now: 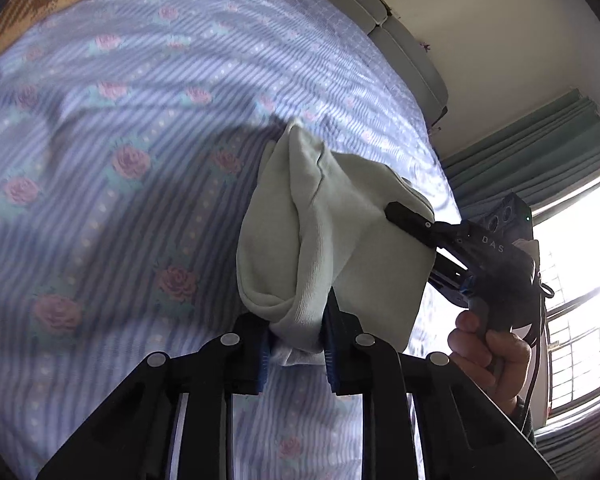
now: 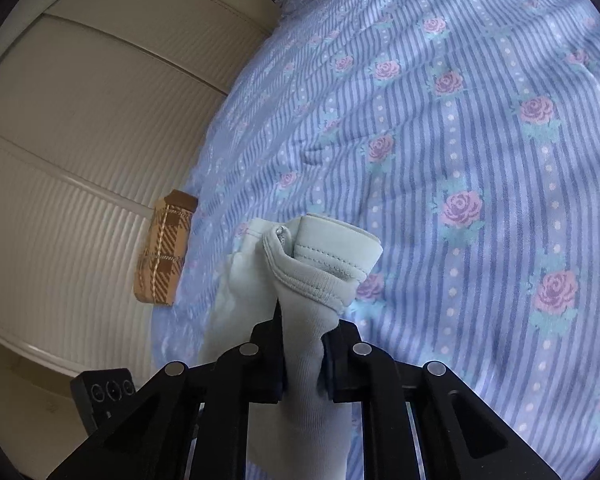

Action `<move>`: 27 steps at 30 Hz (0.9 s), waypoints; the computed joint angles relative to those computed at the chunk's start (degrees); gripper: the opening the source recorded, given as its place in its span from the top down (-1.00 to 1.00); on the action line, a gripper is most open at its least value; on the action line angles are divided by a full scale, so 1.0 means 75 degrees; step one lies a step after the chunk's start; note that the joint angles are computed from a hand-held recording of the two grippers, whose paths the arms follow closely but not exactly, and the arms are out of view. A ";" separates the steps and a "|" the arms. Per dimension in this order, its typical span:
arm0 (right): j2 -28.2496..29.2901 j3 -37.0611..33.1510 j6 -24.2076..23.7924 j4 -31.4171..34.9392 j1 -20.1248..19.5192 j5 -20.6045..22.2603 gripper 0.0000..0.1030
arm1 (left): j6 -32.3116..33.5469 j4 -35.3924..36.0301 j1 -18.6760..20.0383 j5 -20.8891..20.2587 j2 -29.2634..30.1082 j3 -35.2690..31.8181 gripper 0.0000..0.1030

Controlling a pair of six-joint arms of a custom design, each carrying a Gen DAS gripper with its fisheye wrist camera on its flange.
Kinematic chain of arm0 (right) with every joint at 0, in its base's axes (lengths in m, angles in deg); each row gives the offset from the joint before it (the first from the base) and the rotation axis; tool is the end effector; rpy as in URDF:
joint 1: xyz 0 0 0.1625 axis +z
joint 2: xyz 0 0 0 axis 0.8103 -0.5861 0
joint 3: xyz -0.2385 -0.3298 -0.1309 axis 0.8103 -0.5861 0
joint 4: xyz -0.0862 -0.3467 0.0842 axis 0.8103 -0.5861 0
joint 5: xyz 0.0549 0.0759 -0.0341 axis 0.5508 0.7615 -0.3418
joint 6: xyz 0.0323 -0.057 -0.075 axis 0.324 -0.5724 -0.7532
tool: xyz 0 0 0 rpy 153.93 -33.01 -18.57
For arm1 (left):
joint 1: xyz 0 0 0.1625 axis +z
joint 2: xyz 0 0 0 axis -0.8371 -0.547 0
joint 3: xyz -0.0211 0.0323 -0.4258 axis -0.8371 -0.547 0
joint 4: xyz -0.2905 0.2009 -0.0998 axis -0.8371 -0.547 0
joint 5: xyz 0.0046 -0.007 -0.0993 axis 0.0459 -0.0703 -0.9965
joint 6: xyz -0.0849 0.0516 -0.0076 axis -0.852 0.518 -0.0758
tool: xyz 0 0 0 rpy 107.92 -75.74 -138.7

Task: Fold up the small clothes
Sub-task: 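Lift the folded shirt with both tools and carry it to the brown plaid cloth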

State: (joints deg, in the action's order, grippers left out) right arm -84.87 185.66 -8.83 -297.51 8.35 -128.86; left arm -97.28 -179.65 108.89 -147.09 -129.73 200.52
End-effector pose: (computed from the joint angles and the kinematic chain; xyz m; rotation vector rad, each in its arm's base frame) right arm -0.0100 -0.3613 0.1971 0.2857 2.9327 -1.0449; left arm -0.1534 -0.4344 0.0510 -0.3798 -3.0759 0.4314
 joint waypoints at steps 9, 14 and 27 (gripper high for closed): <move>-0.0061 -0.0563 0.1504 0.0248 0.2191 -0.1282 0.71 | 0.0347 0.1012 0.0304 -0.0173 -0.1630 0.0065 0.57; 0.0619 -0.1892 0.2422 0.1029 0.3674 -0.1979 0.71 | 0.0707 0.2240 0.0885 -0.0262 -0.2609 -0.0592 0.57; 0.4722 -1.0116 0.2452 0.5126 0.5972 -0.2015 0.71 | 0.2939 0.5670 0.2575 0.0487 -0.2995 -0.5293 0.56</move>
State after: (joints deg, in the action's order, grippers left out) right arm -49.45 109.80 9.55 -259.07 53.14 -143.97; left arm -75.24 -137.12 128.21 -143.44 -152.19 160.82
